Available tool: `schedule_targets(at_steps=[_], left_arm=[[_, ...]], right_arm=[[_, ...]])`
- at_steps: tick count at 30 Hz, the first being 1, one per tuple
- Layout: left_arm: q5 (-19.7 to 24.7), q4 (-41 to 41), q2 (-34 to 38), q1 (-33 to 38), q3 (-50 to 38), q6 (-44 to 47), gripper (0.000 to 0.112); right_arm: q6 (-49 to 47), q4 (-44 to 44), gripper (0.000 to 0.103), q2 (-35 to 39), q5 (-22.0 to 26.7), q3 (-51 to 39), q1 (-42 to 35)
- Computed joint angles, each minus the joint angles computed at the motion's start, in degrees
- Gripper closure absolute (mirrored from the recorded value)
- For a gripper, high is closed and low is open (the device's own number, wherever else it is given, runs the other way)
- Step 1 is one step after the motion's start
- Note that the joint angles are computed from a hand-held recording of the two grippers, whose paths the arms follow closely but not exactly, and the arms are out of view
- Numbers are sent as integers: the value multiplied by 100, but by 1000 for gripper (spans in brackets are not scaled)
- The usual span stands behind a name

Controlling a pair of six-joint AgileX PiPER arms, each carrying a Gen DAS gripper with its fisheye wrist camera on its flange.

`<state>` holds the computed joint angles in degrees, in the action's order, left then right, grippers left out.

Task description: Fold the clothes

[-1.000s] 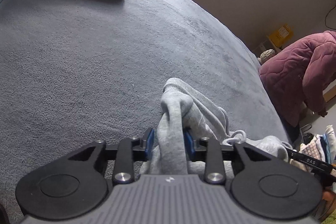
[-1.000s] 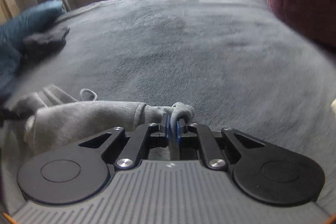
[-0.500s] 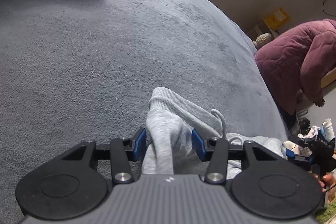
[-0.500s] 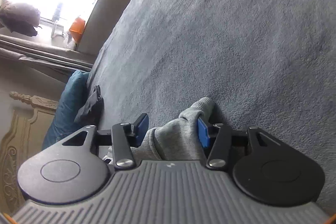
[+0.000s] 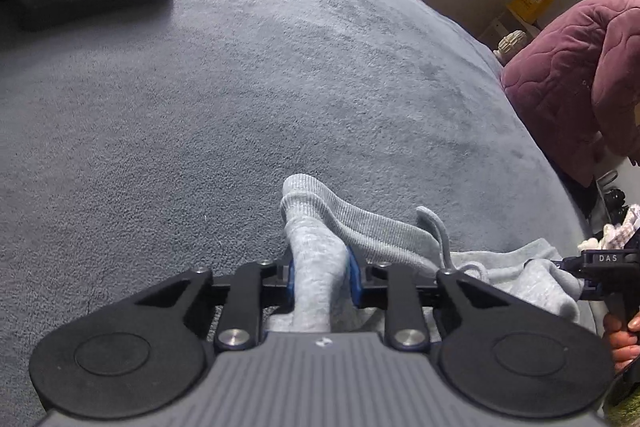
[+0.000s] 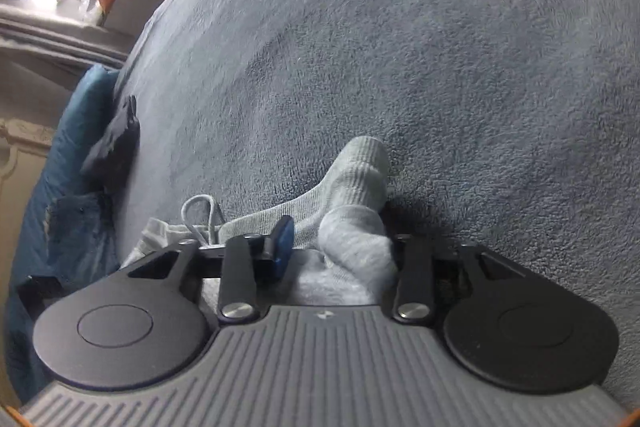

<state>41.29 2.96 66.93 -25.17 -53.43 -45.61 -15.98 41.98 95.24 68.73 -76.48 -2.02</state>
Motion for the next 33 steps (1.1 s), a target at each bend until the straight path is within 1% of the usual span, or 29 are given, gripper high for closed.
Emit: schedule_targets(at_steps=[1, 3, 4, 5, 6, 8, 9, 10, 11, 15, 17, 19, 22, 23, 25, 27, 29, 31, 32, 33], left_arm=[[-16, 196, -114, -102, 26, -167, 94], [25, 994, -339, -514, 35, -850, 95], [89, 1457, -437, -761, 28, -1243, 95], [163, 1958, -468, -1003, -12, -1620, 95], [247, 2469, -447, -1228, -77, -1961, 95], [470, 3413, -354, -1615, -246, -2499, 96], [600, 3836, -258, -1745, -381, -2659, 95], [630, 4113, -160, -1758, -493, -2690, 95], [550, 4195, -49, -1619, -623, -2534, 95], [192, 4051, 521, -741, -1319, -1792, 95], [-2, 3872, 810, -294, -1661, -1441, 95], [-121, 3813, 1093, 36, -1958, -1212, 95], [-250, 3960, 1569, 344, -2273, -1201, 95], [-280, 3910, 1727, 430, -2342, -1161, 95], [-203, 3694, 2054, 536, -2475, -1050, 95], [-129, 3466, 2302, 605, -2451, -941, 95], [-115, 3483, 2445, 607, -2288, -1098, 94], [-116, 3428, 2546, 631, -2144, -1224, 91], [-113, 3248, 2564, 692, -2122, -1171, 90], [-110, 3065, 2584, 754, -2102, -1113, 86]], right_arm=[[-91, -61, 87, -92, -34, -11, 55], [-450, 0, 91, -343, -41, -24, 37], [-662, 22, 92, -476, -50, -44, 40], [-770, -139, 92, -612, -147, -93, 156], [-837, -353, 92, -751, -320, -141, 317], [-906, -920, 92, -926, -868, -276, 807], [-917, -1238, 92, -980, -1142, -361, 1058], [-919, -1541, 92, -954, -1456, -478, 1304], [-933, -1784, 92, -869, -1705, -655, 1479], [-893, -2372, 93, 62, -2046, -2138, 1860], [-891, -2657, 93, 602, -2094, -3032, 2004], [-705, -2985, 93, 1258, -2008, -4043, 2186], [-556, -3418, 92, 2016, -2088, -4950, 2419], [-451, -3590, 92, 2191, -2148, -5040, 2496], [-215, -3926, 92, 2571, -2213, -5277, 2635], [215, -4130, 92, 2884, -2243, -5270, 2701], [626, -4381, 91, 2998, -2438, -4926, 2770], [1061, -4687, 87, 3106, -2578, -4641, 2835], [1164, -4645, 85, 3190, -2433, -4773, 2804], [1264, -4602, 80, 3284, -2273, -4928, 2772]])
